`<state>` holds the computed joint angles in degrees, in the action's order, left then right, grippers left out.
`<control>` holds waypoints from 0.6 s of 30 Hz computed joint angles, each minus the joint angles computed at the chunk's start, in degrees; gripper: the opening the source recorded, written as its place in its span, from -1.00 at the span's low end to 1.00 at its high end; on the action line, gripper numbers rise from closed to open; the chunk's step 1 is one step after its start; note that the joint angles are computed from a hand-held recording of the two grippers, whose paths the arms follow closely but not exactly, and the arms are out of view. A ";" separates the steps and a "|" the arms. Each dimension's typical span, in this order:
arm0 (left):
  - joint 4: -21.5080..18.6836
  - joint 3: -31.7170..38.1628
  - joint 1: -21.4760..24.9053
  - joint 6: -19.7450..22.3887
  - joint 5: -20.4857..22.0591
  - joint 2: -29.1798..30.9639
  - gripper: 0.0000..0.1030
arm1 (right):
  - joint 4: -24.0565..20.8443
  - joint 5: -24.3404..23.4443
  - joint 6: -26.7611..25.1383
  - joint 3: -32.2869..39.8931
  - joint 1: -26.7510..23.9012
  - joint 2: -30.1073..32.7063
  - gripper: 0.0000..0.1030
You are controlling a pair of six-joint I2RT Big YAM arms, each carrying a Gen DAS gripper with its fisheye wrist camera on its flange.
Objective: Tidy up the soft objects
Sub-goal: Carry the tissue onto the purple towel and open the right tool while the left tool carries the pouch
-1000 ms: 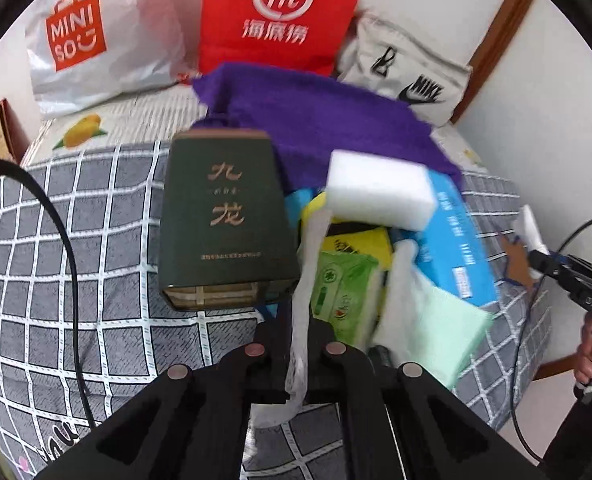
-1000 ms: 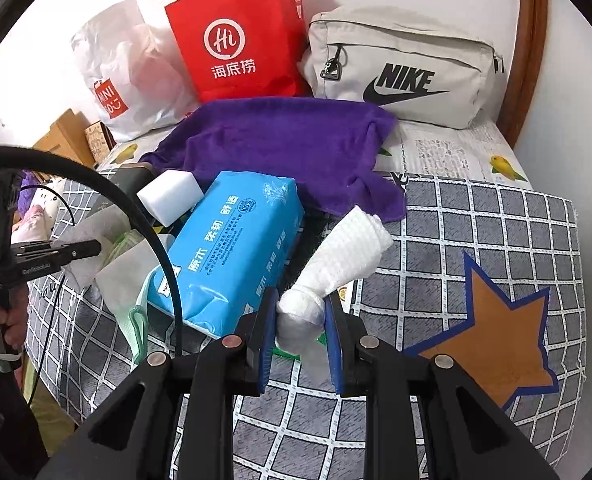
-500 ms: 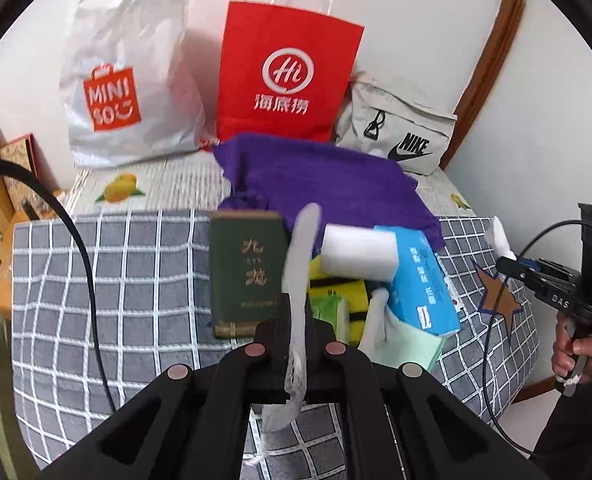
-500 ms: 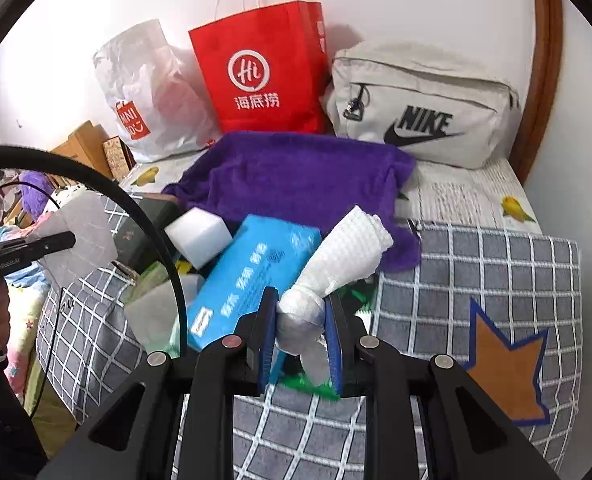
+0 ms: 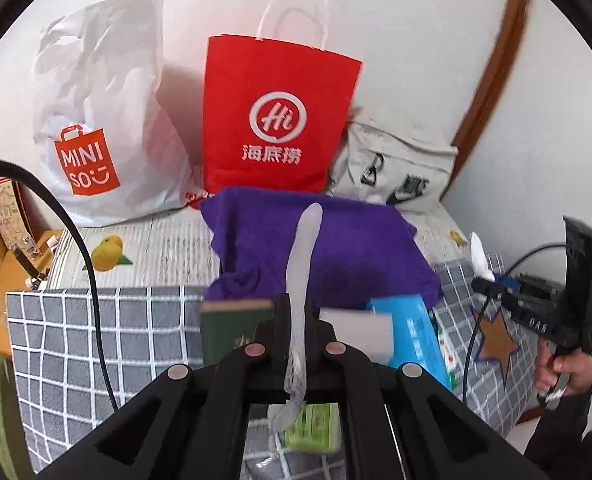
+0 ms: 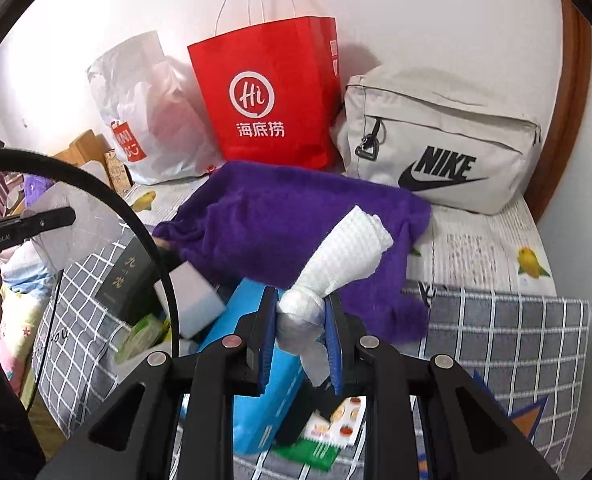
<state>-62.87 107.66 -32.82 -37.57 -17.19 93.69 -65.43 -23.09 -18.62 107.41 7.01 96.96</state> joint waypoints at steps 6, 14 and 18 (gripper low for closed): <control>0.27 4.80 2.48 0.83 2.89 4.17 -0.94 | -2.24 0.62 -0.32 8.24 0.43 6.56 -0.56; -0.43 12.16 5.36 1.88 7.58 10.75 -0.94 | -10.19 3.65 0.16 28.43 1.01 21.59 -0.56; -0.89 15.30 6.28 2.23 9.80 13.73 -0.94 | -17.49 5.66 0.67 42.80 1.57 31.61 -0.56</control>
